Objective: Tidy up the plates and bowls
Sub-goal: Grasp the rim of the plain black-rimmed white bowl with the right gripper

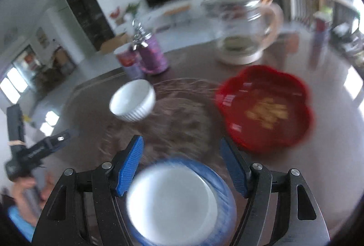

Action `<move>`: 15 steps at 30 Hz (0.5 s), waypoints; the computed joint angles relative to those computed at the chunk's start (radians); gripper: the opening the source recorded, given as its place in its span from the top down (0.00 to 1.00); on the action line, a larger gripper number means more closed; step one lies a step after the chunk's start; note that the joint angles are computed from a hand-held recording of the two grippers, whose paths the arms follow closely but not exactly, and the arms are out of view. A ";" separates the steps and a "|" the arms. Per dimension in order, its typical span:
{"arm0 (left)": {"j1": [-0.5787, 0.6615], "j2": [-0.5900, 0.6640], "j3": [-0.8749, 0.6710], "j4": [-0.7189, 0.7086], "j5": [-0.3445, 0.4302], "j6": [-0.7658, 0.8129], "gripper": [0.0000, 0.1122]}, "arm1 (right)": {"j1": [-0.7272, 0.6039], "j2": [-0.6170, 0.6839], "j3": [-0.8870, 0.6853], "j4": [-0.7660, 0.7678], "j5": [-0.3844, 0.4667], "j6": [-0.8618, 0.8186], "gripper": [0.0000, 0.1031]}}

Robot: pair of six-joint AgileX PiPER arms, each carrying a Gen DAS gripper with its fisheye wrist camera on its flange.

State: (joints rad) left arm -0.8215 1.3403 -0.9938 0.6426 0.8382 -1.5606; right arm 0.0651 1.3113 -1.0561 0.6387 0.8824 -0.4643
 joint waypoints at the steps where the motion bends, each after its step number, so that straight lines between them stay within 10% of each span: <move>1: 0.049 0.034 -0.030 -0.040 -0.021 0.063 0.15 | 0.036 0.061 -0.057 -0.019 0.003 0.044 0.29; 11: 0.254 0.301 -0.220 -0.252 -0.066 0.385 0.50 | 0.220 0.520 -0.434 -0.057 0.070 0.272 0.30; 15: 0.268 0.324 -0.230 -0.292 -0.084 0.441 0.83 | 0.271 0.593 -0.490 -0.092 0.058 0.320 0.54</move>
State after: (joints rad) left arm -0.5539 1.6640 -1.2237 0.3503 0.7542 -1.1192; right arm 0.3358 1.9046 -1.5460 0.5465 0.9407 -0.1439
